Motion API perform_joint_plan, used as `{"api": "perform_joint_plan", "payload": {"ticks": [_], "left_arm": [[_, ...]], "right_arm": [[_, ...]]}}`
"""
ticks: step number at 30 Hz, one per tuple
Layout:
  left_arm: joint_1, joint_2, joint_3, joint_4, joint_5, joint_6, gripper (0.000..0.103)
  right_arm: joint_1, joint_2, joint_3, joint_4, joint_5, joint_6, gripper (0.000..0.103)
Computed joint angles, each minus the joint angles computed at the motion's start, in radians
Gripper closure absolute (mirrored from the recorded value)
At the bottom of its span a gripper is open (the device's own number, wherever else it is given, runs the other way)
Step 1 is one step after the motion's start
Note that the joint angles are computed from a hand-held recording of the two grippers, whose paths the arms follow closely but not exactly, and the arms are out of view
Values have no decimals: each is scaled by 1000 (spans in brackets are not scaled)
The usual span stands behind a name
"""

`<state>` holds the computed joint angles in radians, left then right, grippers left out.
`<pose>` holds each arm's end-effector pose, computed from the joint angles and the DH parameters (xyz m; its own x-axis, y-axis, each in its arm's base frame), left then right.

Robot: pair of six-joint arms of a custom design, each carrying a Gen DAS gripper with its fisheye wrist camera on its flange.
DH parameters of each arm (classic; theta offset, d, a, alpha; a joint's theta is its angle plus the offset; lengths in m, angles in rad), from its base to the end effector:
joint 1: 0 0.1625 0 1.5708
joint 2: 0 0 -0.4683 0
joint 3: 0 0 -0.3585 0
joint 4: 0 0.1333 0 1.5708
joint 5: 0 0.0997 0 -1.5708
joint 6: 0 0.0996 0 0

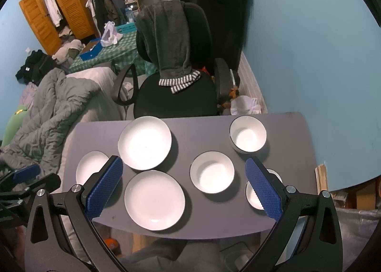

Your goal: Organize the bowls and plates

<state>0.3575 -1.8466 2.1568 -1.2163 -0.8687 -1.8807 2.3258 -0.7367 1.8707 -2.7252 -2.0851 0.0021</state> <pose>-0.1608 -0.2710 0.3823 -0.7345 -0.5229 -0.4324 -0.1239 0.7299 -0.6722 0.4726 -0.3792 0.0676 -0.6424 -0.5878 0.4918 -0.6838 0.7294 -0.0214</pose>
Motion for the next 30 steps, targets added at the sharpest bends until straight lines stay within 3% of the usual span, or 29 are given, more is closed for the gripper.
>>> {"api": "perform_joint_plan", "payload": {"ticks": [9, 30], "left_arm": [[-1, -5, 1, 0, -3, 9, 12], [5, -25, -4, 18, -12, 3, 12]], "right_arm": [[9, 12, -10, 20, -31, 11, 2], [9, 29, -22, 26, -13, 21, 2]]}}
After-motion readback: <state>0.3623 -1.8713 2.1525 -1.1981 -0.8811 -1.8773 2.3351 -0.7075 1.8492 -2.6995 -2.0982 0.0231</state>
